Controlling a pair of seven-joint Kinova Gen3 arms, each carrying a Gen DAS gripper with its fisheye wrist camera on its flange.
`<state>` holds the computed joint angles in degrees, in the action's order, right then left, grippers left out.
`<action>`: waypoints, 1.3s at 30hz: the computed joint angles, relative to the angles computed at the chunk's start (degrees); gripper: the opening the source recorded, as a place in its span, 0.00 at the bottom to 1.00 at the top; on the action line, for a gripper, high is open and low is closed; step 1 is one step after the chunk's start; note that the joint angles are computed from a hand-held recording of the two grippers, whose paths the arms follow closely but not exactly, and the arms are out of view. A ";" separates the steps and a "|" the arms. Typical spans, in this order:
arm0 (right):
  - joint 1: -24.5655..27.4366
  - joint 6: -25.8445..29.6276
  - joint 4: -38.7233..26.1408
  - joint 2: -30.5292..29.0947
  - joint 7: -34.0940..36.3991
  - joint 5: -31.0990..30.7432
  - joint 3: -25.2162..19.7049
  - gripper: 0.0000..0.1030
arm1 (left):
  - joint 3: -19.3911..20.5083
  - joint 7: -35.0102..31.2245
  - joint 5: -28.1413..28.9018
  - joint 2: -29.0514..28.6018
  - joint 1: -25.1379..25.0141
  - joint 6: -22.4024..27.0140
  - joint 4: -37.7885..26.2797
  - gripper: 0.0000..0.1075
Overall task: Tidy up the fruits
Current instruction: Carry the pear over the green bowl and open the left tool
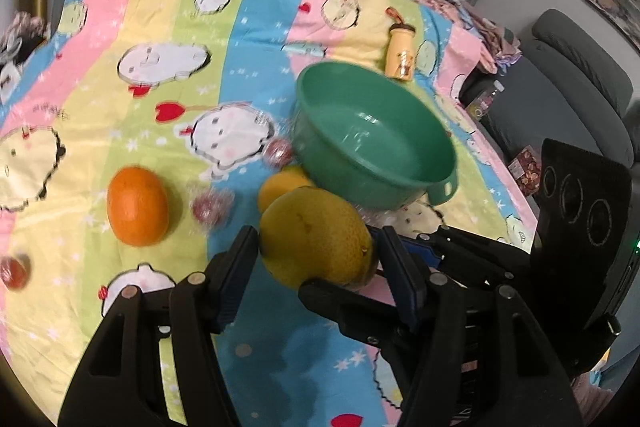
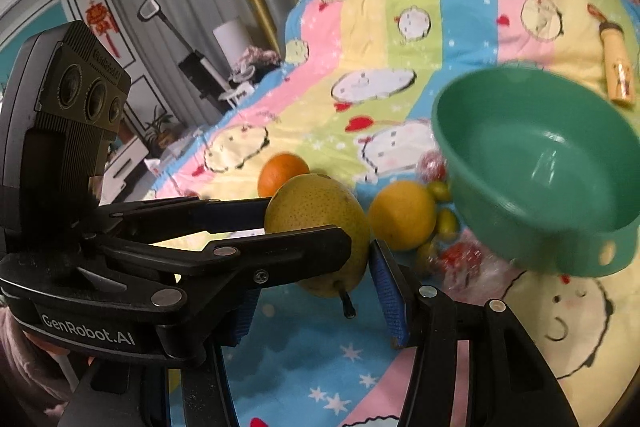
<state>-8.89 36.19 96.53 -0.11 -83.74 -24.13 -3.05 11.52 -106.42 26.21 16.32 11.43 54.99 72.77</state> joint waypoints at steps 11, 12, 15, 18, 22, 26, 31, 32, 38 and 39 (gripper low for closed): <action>0.32 -2.28 0.74 -3.76 -1.98 2.55 1.58 0.53 | 0.82 0.44 -3.31 0.52 3.69 -1.50 -3.86 0.57; 0.46 -2.55 0.97 -4.14 -1.98 2.57 1.85 0.53 | 0.94 0.34 -3.43 0.60 3.93 -1.61 -4.10 0.57; 0.87 -3.01 1.39 -5.05 -2.18 3.14 2.53 0.53 | 1.16 0.77 -4.69 1.73 5.38 -1.31 -6.30 0.57; 1.38 -3.09 1.14 -5.33 -2.45 3.79 3.26 0.53 | 1.54 1.04 -5.44 3.60 6.58 -0.55 -9.38 0.58; 2.29 -3.08 0.77 -5.05 -0.70 1.71 5.10 0.53 | 1.66 1.71 -6.69 6.49 8.16 1.31 -14.17 0.57; 4.30 0.33 -1.60 -3.15 -0.45 0.54 6.05 0.53 | 1.98 2.92 -6.75 11.30 8.96 6.03 -21.14 0.56; 7.92 4.62 -3.95 -0.03 2.45 -4.63 6.94 0.53 | 1.94 6.01 -5.96 16.85 9.65 11.89 -28.98 0.56; 8.50 5.02 -4.17 0.39 2.57 -4.71 6.70 0.53 | 1.96 6.40 -5.69 17.66 9.63 12.57 -29.90 0.56; 11.04 9.86 -7.37 3.29 2.71 -4.04 5.46 0.53 | 1.37 9.33 -5.96 21.11 10.62 17.12 -35.12 0.57; 11.19 11.07 -8.18 3.77 2.76 -3.29 5.18 0.53 | 1.26 9.59 -6.02 21.27 10.64 17.42 -35.20 0.57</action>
